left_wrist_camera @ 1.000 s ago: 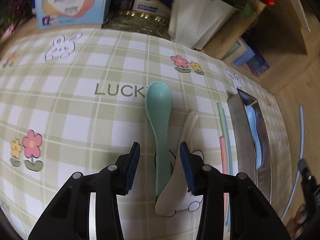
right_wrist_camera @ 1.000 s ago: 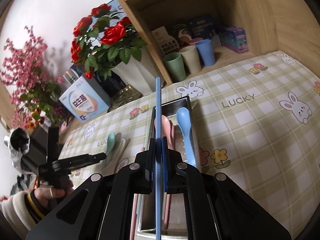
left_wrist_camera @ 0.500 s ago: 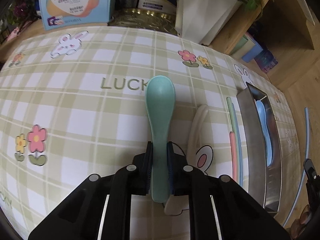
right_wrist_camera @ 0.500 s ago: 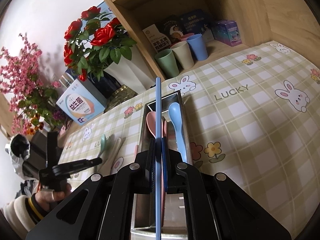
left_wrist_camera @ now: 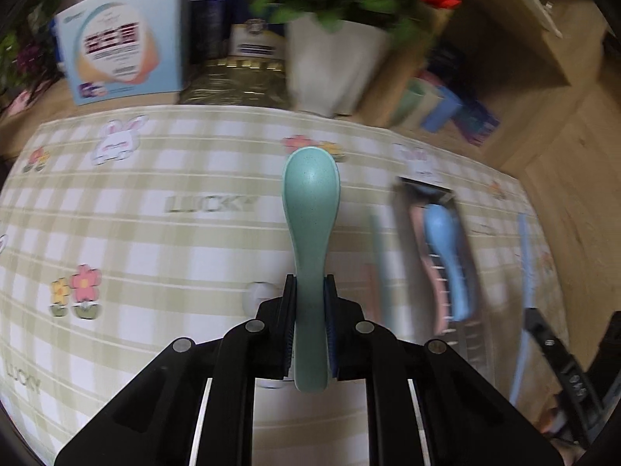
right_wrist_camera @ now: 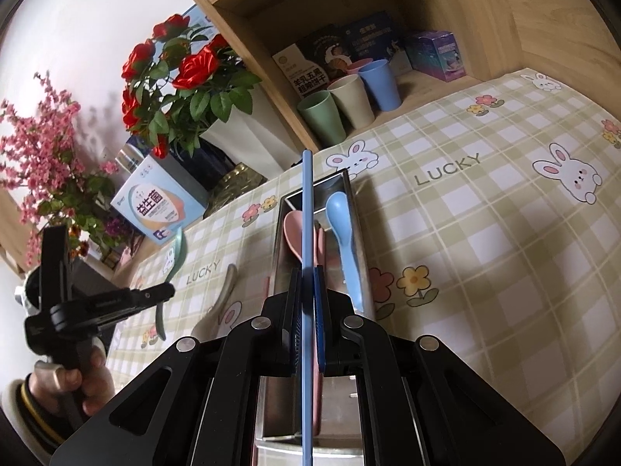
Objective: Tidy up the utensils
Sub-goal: 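Lower the teal spoon into the steel holder and open the left gripper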
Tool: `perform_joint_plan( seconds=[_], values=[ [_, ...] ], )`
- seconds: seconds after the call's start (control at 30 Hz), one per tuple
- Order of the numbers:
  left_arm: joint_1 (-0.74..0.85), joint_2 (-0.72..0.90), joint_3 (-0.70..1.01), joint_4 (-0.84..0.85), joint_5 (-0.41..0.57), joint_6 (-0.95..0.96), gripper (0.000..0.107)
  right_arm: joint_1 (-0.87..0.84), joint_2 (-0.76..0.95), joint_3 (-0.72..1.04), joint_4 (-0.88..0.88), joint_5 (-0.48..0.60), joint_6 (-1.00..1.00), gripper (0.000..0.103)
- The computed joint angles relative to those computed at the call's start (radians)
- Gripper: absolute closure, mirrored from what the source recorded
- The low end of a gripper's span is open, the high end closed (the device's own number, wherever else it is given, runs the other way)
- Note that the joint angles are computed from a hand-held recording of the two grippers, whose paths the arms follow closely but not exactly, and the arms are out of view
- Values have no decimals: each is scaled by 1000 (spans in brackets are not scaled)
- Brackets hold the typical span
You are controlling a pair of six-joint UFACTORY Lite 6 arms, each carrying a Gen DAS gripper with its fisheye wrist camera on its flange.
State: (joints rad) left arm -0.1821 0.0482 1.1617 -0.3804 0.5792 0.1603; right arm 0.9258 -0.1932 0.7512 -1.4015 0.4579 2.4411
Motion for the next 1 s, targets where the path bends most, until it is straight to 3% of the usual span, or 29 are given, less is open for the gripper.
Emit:
perform_joint_plan(
  seconds=[0.47, 0.7, 1.0],
  values=[
    [-340, 421, 482, 109, 103, -287, 94, -156, -143, -153, -124, -84, 117, 97],
    [-383, 619, 688, 191, 182, -410, 94, -208, -167, -190, -221, -127, 207, 97],
    [-401, 700, 762, 202, 207, -429, 93, -234, -187, -209, -241, -141, 222, 97]
  ],
)
